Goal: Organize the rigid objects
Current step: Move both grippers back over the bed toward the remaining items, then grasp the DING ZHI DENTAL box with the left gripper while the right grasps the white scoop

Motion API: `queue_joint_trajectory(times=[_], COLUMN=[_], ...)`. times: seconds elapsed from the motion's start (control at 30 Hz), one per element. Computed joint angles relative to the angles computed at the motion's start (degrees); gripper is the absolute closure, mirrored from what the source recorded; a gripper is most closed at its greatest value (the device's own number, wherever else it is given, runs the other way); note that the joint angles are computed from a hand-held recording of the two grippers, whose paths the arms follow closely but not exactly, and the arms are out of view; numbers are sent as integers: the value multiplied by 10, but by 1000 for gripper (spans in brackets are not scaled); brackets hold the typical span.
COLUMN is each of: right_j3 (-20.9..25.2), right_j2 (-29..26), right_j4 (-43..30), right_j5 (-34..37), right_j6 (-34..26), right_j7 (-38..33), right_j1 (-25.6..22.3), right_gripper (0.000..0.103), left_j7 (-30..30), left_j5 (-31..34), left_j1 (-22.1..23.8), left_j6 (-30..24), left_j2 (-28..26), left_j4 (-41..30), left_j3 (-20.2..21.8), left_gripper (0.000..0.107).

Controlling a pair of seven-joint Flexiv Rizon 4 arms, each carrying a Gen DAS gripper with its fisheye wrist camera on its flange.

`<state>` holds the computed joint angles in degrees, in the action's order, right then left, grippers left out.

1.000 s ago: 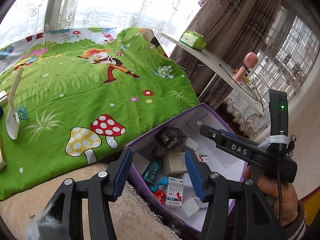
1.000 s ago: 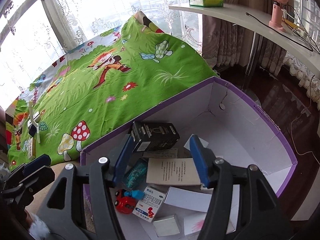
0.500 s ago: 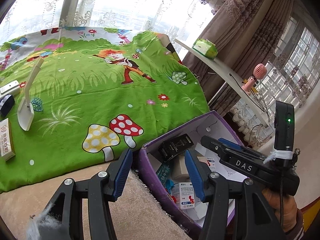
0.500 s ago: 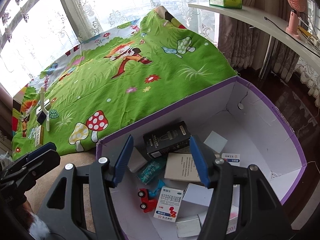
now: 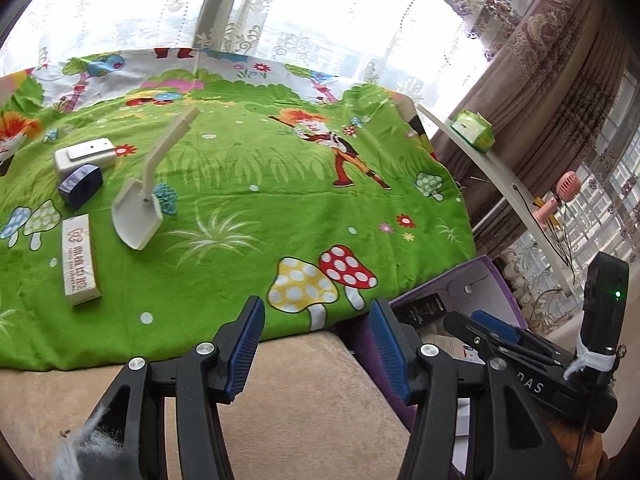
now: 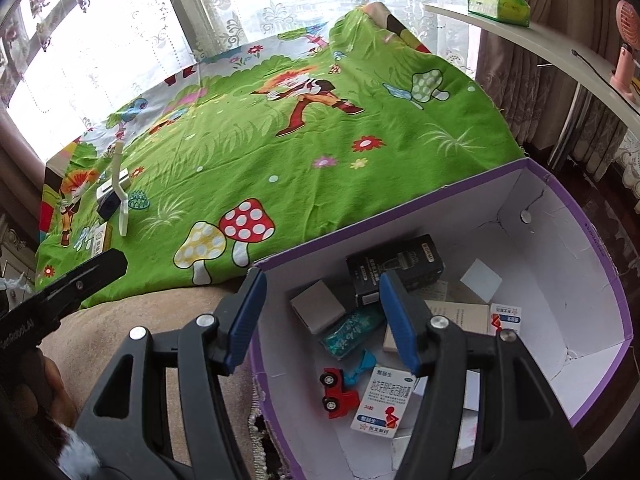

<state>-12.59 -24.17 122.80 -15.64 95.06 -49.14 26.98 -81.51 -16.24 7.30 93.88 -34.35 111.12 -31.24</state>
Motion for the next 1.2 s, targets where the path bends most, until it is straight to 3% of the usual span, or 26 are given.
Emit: queue_joint_trajectory(times=[0.37, 0.7, 1.2], right_j3=[85, 142, 211], right_j2=[-20, -51, -128], right_j4=[-45, -96, -230], right_j5=[-12, -19, -3], right_j6=[-25, -48, -109], right_j7=[-26, -62, -133], right_j1=[-39, -57, -80], right_gripper=[39, 38, 37], left_j7=[-68, -102, -123], left_j5=[-35, -56, -6], left_j1=[-17, -39, -118], left_j6=[-3, -48, -147], left_j2=[14, 4, -37], left_j4=[3, -21, -114], left_j3=[94, 173, 293], left_gripper=[51, 51, 52])
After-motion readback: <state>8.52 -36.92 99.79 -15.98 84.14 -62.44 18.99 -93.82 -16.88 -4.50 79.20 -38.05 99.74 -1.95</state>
